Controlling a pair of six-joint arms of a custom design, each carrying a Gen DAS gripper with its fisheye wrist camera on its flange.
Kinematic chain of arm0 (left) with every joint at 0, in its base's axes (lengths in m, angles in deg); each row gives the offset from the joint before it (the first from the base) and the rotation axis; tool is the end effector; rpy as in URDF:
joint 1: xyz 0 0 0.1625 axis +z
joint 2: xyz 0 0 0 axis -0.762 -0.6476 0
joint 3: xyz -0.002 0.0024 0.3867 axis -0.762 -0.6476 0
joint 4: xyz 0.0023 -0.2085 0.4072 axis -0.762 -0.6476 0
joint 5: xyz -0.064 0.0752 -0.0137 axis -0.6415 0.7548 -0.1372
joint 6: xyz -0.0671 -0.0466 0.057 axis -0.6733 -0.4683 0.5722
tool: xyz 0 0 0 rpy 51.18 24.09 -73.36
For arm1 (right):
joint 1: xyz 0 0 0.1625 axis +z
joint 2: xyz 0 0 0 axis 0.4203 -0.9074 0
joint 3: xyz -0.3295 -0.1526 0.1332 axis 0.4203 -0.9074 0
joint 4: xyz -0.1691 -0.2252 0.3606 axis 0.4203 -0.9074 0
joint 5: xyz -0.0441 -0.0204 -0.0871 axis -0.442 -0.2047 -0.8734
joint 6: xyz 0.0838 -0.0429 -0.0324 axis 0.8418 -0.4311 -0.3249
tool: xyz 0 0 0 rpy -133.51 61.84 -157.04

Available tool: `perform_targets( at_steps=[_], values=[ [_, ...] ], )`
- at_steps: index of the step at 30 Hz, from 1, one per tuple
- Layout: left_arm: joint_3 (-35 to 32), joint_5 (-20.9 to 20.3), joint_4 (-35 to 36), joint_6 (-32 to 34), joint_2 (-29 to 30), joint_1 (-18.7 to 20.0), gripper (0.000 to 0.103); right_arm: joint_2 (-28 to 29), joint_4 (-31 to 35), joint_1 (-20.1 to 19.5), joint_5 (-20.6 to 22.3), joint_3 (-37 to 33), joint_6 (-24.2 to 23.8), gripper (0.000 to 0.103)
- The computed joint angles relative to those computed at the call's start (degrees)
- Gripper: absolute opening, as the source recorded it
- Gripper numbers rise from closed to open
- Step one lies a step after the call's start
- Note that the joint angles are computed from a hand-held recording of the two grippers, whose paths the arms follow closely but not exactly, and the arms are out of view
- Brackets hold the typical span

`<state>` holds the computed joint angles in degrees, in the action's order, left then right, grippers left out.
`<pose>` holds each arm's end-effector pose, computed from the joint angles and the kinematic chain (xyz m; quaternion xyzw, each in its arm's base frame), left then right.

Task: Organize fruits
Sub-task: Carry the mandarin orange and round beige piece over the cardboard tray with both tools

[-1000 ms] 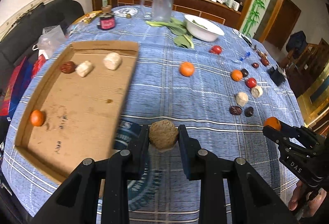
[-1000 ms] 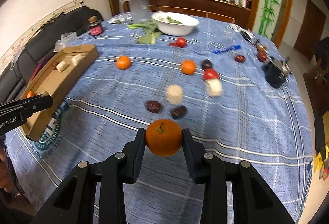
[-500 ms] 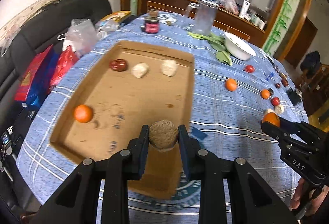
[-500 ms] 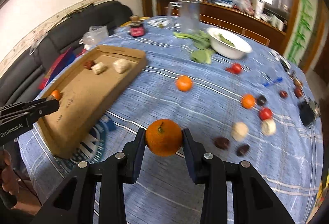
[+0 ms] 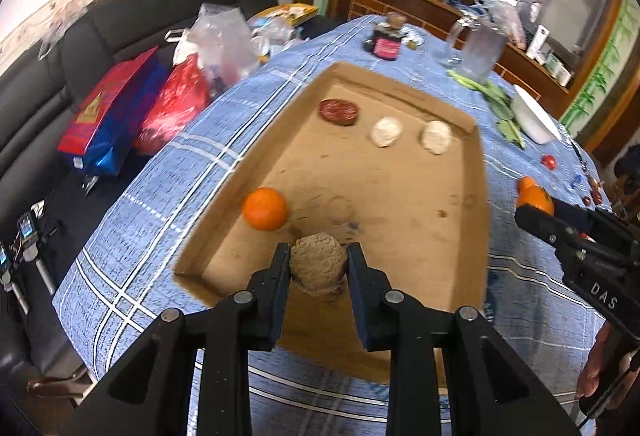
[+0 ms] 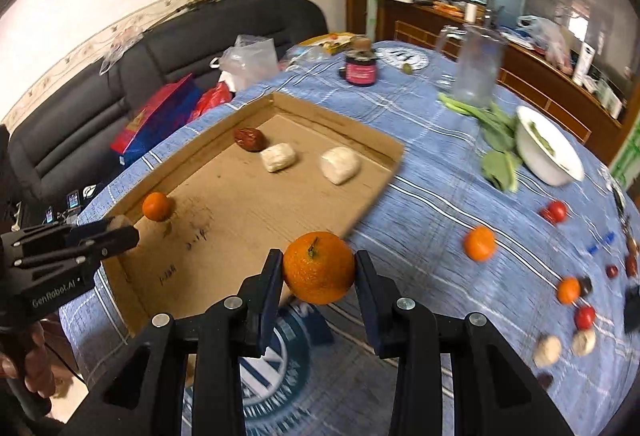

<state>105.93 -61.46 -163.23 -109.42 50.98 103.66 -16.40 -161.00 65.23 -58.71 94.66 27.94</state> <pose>-0.2358 -0.7039 0.0452 -0.1616 0.8333 -0.3814 0.3661 0.1162 -0.8432 0.1697 0.4797 -0.8521 0.1176 0.1734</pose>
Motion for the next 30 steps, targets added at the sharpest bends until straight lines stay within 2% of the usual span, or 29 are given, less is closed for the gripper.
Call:
perform_targets(
  at_steps=[6, 16, 24, 30],
  values=[
    [0.8, -1.7, -0.3, -1.5, -0.7, 1.7, 0.027, 5.9, 5.1, 1.0, -0.7, -7.1, 2.1, 0.039],
    [-0.8, -3.0, 0.4, -1.5, 0.4, 3.4, 0.027, 14.1, 7.2, 2.2, -2.7, -16.2, 0.6, 0.039],
    [-1.6, -4.2, 0.2, -1.2, 1.0, 4.3, 0.027, 17.4, 7.9, 2.3, -4.2, -20.1, 0.1, 0.039],
    [-2.7, -3.3, 1.9, -1.8, 1.7, 4.2, 0.027, 18.5, 8.3, 2.1, -4.8, -21.3, 0.3, 0.039]
  ],
)
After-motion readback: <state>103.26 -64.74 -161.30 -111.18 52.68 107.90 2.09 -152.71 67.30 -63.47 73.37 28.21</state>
